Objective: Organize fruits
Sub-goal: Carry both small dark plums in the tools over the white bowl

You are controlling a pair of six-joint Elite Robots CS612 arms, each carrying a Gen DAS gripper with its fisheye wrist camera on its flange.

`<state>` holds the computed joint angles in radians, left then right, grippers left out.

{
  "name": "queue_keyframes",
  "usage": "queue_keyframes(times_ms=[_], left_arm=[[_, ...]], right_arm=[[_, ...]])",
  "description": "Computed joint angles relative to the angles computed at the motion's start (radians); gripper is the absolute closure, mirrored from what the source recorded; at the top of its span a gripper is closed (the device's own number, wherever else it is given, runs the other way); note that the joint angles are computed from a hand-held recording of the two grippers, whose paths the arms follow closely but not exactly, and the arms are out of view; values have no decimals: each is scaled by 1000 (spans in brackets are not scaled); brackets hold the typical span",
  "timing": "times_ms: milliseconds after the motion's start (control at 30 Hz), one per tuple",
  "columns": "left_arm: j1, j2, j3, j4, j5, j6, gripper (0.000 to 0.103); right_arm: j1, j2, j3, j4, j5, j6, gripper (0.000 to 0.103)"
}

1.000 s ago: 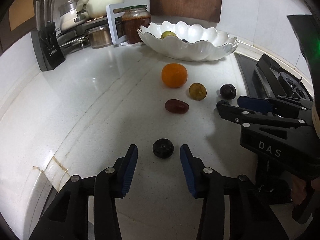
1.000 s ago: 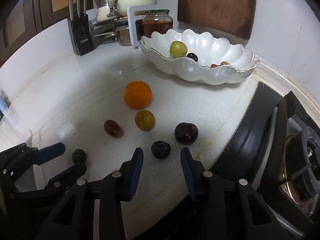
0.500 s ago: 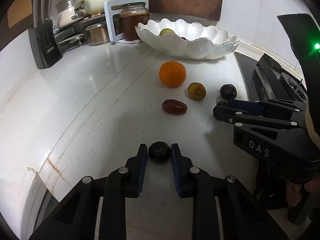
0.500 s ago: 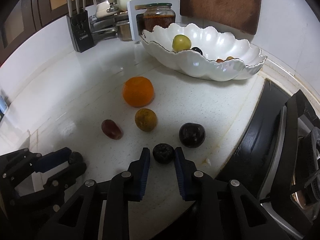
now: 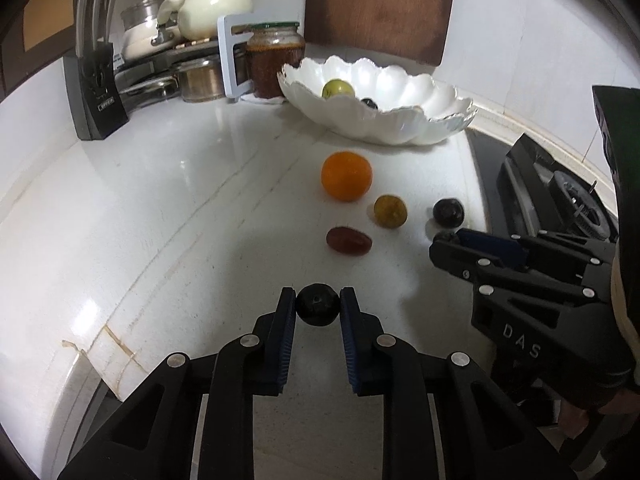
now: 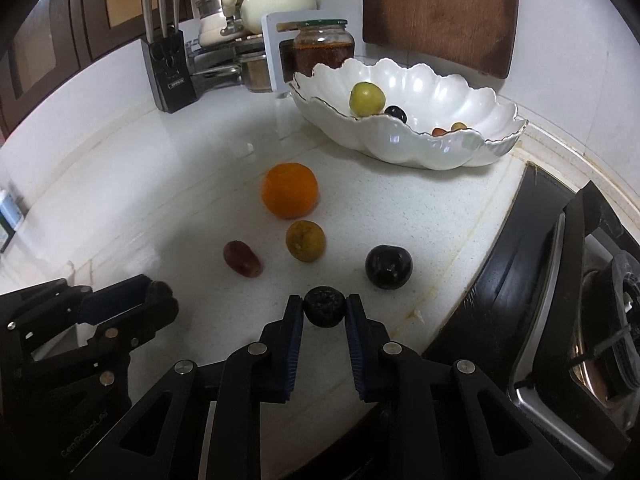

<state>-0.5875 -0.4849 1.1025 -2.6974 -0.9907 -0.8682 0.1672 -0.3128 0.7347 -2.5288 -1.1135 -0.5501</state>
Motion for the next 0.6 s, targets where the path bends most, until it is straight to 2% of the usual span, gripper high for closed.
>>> queue_keyframes(times_ms=[233,433,600], left_arm=[[-5,-17,26,-57,21,25,80],[-1,-36,56,-118,9,42,80],[4,-47,69,-174,17,107,80]], right_arm=[[-5,-31,53,-65,19,25,80],[-7,-62,106,-138,23,60,80],[-6,-79,133,-203,8,117,80]])
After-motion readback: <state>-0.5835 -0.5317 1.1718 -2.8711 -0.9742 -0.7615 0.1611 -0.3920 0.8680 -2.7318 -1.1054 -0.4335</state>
